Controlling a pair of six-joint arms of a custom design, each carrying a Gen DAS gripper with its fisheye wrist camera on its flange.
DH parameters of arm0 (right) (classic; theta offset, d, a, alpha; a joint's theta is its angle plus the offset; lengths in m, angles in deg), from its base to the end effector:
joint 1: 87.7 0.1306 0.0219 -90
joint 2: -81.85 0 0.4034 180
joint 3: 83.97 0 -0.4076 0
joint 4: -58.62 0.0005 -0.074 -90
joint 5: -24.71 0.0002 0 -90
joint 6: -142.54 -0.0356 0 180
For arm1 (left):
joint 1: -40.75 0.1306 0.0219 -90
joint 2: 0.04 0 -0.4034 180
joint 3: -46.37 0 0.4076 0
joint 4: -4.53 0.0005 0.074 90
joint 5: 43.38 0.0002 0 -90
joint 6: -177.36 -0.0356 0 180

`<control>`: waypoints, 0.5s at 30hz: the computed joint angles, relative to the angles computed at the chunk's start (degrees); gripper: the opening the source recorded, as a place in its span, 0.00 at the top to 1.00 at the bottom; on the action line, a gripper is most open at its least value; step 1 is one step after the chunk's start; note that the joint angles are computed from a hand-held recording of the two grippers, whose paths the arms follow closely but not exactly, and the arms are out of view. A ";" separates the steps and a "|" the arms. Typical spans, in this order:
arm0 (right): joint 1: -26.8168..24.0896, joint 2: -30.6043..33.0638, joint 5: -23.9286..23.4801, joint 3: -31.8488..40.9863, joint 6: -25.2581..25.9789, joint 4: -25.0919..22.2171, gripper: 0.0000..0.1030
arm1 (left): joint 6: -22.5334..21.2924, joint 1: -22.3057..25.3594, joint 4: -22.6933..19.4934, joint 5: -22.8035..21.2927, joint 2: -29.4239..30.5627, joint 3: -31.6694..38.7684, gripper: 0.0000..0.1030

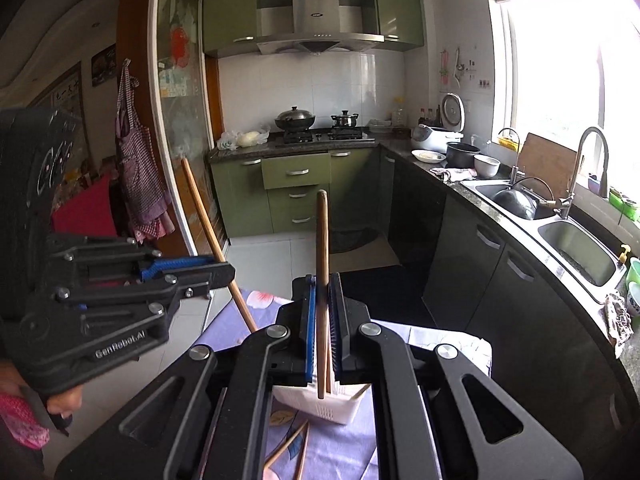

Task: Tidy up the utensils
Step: 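Drop the chopstick into the caddy by opening the right gripper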

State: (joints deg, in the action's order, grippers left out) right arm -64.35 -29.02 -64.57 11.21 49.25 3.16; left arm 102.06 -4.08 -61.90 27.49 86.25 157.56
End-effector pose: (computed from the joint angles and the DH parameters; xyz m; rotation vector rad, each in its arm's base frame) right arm 0.3123 0.1338 0.6325 -0.3574 2.0646 0.2692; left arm 0.3241 -0.3065 0.6333 0.4194 2.2141 -0.1735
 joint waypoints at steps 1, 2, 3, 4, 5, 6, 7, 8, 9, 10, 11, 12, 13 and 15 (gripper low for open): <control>-0.46 0.71 -0.06 0.26 0.06 0.39 0.93 | -0.08 0.33 0.24 0.40 0.37 -0.13 0.94; -0.74 1.38 -0.06 0.54 0.04 0.43 0.93 | -0.01 0.63 0.36 0.77 0.74 -0.39 0.94; -1.11 2.14 -0.34 0.61 0.05 0.41 0.93 | 0.10 0.92 0.38 1.20 1.08 -0.77 0.94; -1.28 2.66 -0.31 0.55 0.18 0.34 0.93 | 0.06 1.21 0.39 1.57 1.37 -1.15 0.94; -1.43 3.17 -0.30 0.28 0.32 0.25 0.93 | 0.01 1.45 0.53 1.88 1.41 -2.16 0.94; -1.74 3.45 -0.60 -0.30 0.47 0.31 0.93 | 0.06 1.62 0.52 2.17 1.57 -2.81 0.94; -1.73 3.79 -0.68 -1.08 0.58 0.30 0.93 | 0.14 1.74 0.54 2.55 1.56 -3.63 0.94; -1.69 4.10 -0.71 -1.65 0.68 0.14 0.93 | 0.16 1.89 0.63 3.05 1.67 -4.48 0.94; -1.58 4.30 -0.66 -2.40 0.77 0.13 0.93 | 0.22 2.02 0.75 3.39 1.72 -5.26 0.94; -1.74 4.35 -0.80 -3.60 1.02 0.64 0.93 | 0.44 2.02 0.84 3.61 1.74 -6.08 0.94; -1.58 4.51 -0.60 -4.25 1.12 0.62 0.93 | 0.57 2.08 0.92 3.93 1.85 -6.82 0.94; -1.50 4.51 -0.54 -5.20 1.19 0.84 0.93 | 0.58 2.07 0.97 4.09 1.95 -7.45 0.94; -1.37 4.26 -0.49 -6.35 1.10 1.18 0.93 | 0.65 2.08 1.20 4.09 1.97 -8.13 0.94; -1.20 3.94 -0.54 -8.19 1.13 1.44 0.93 | 0.80 2.18 1.62 4.19 1.89 -9.49 0.94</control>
